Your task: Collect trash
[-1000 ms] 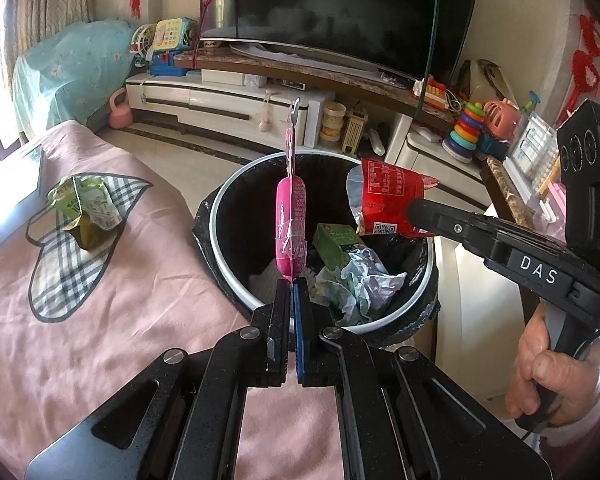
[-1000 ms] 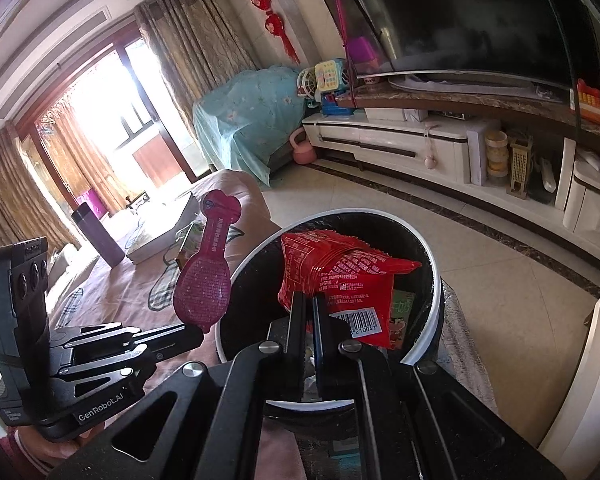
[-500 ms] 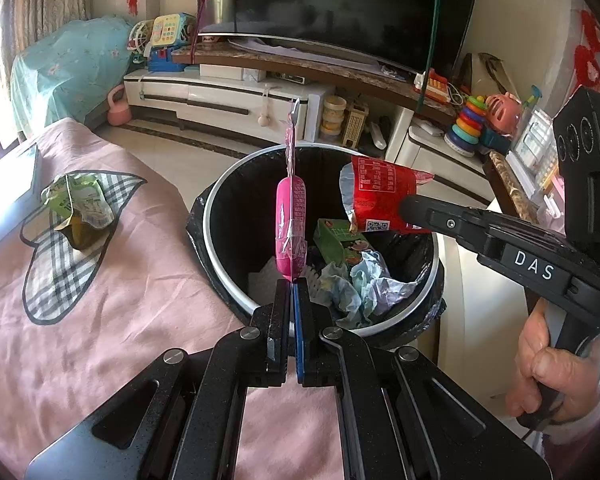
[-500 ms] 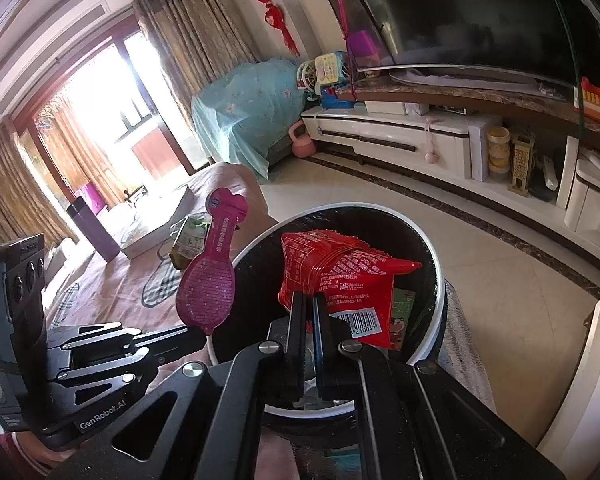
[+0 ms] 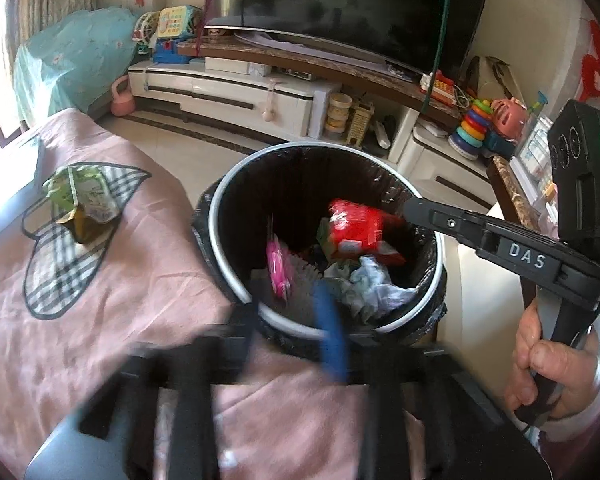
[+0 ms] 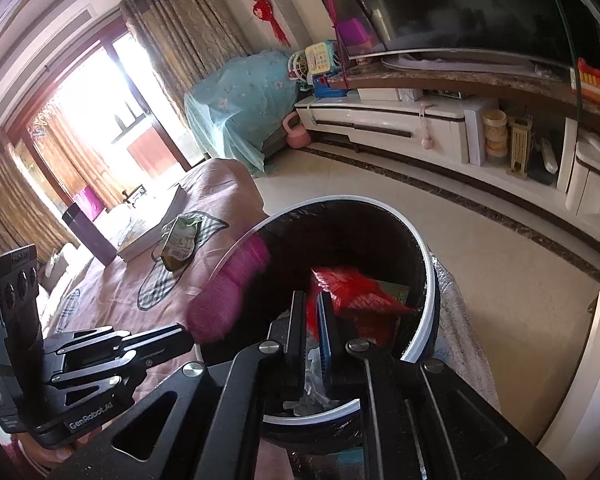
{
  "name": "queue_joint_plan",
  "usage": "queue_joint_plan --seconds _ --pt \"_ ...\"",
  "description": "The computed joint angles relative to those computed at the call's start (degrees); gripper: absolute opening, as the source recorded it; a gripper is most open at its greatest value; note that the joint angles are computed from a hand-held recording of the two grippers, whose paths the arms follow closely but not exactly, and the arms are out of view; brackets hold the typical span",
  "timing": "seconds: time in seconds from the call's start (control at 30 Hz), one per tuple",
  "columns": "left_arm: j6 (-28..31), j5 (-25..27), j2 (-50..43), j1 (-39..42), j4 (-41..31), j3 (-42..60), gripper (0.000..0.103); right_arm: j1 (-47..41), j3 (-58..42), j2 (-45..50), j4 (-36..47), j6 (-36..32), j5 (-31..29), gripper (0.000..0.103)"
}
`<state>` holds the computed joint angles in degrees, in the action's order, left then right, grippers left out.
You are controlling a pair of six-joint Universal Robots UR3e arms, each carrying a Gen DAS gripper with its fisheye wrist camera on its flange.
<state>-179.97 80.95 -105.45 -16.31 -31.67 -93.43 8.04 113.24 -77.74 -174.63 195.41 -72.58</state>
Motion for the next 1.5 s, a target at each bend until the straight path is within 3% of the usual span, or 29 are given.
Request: queue_joint_plan --seconds 0.13,0.27,0.43,0.73,0.93,1.13,1.23,1.4,1.5 --pt "-0.7 -1.0 4.6 1.6 2.7 -5.3 0.054 -0.6 3.9 -2.8 -2.8 1.7 0.2 0.041" --pt "-2.4 -1.4 10.9 3.3 6.2 -13.3 0.076 0.0 8.0 -6.2 -6.3 3.8 0.0 0.075" --pt "-4.7 -2.2 19.7 6.2 9.5 -23.7 0.086 4.8 12.1 -10.4 -10.7 7.6 -5.7 0.096" --pt "-6.1 -6.4 38.0 13.8 8.9 -40.3 0.088 14.6 16.0 -11.9 -15.7 13.6 -15.3 0.102" --pt "-5.0 -7.7 51.3 17.1 2.5 -45.3 0.089 18.5 18.5 -11.8 -18.8 18.1 -18.1 0.102" --pt "-2.9 -6.6 70.3 21.3 -7.0 -48.4 0.097 26.4 17.3 -12.8 -18.6 19.1 -27.6 0.102" --pt "-3.3 -1.3 76.4 19.1 -6.0 -49.9 0.101 33.4 14.6 -11.1 -18.7 18.9 -37.9 0.103" --pt "-8.3 21.8 67.2 -0.3 13.1 -52.8 0.103 45.7 7.6 -3.5 -20.3 14.8 -57.3 0.103" --pt "-9.5 30.7 61.9 -7.7 20.4 -53.9 0.103 48.3 5.1 0.4 -21.0 13.4 -62.7 0.103"
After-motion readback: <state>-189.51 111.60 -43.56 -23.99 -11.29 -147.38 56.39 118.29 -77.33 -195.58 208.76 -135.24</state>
